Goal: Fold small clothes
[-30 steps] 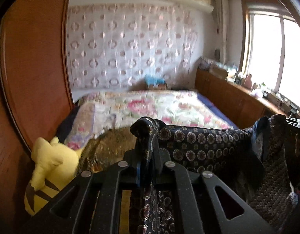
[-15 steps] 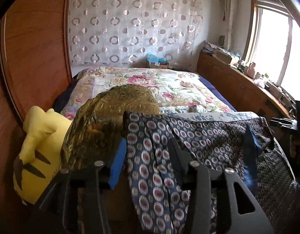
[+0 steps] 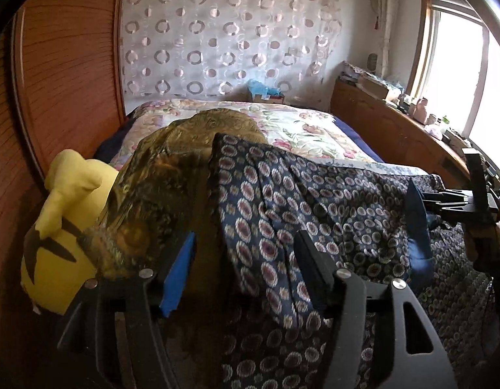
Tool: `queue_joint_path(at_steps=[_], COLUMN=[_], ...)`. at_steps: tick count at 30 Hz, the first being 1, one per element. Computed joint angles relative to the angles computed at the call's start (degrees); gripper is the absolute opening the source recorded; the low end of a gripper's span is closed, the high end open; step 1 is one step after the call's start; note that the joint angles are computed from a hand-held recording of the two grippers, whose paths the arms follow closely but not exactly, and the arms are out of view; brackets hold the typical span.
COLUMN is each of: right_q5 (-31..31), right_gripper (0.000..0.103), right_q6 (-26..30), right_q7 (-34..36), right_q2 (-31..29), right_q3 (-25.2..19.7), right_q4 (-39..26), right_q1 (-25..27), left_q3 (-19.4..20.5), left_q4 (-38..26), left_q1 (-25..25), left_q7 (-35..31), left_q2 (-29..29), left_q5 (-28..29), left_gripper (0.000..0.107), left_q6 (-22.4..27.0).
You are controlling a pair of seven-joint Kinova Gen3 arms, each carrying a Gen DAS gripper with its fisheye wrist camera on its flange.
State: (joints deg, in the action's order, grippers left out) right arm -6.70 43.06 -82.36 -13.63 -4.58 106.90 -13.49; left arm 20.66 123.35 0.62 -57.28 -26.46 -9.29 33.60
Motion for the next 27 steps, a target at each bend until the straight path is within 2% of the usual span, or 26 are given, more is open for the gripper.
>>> queue_joint_path(at_steps=[5,7,9,11,14,18,24,27], right_q5=[2.8,1.3,1.2,1.6,2.0,-1.2,-3.1,-3.1], right_gripper=[0.044,0.034,0.013,0.004,0.003,0.003,0.003,0.003], right_q6=[-1.1,-3.0,-4.8,-5.7,-9.9,-10.2,-5.2,-1.6], right_q7=[-2.3,-0.3,0.8,1.3,0.8,3.2,4.8,4.9], right_q2=[0.8,1.3,1.4,-0.2,-4.4,-12.7,-23.0,-27.0], right_q3=[-1.7,-0.1,-0.2,-0.3,-0.5,3.4,6.5,7.2], right_q4=[0.8,2.0,3.4,5.0,9.3,13.1,17.8,19.3], right_q1=[0.7,-0.4,-0.7,-0.8,0.0,-2.5,-4.2,-3.4], left_q3=[1.6,2.5,3.1,3.4,3.7,3.8,4.1,4.7], left_q4=[1.4,1.8,2.3,2.9,3.4,4.0,4.8,5.0], left_q1=[-0.6,-1.2,-1.6,-1.7,-1.9,-2.0,-2.5,-3.1], left_q7=[1.1,1.6,2.2,2.8,3.3,3.3,3.1,3.1], left_q2=[-0.8,-0.8,-0.8,-1.3,-2.3,-3.9,-4.9,-5.3], left_q5=[-0.1,-0.3,-0.5,-0.4,-0.3,0.0,1.0,1.2], left_gripper=[0.063,0.063,0.063,0.063,0.063,0.063,0.063,0.063], left_q6=[-0.4,-0.5,-0.8,-1.2,-1.4,-1.4,-1.9,-2.0])
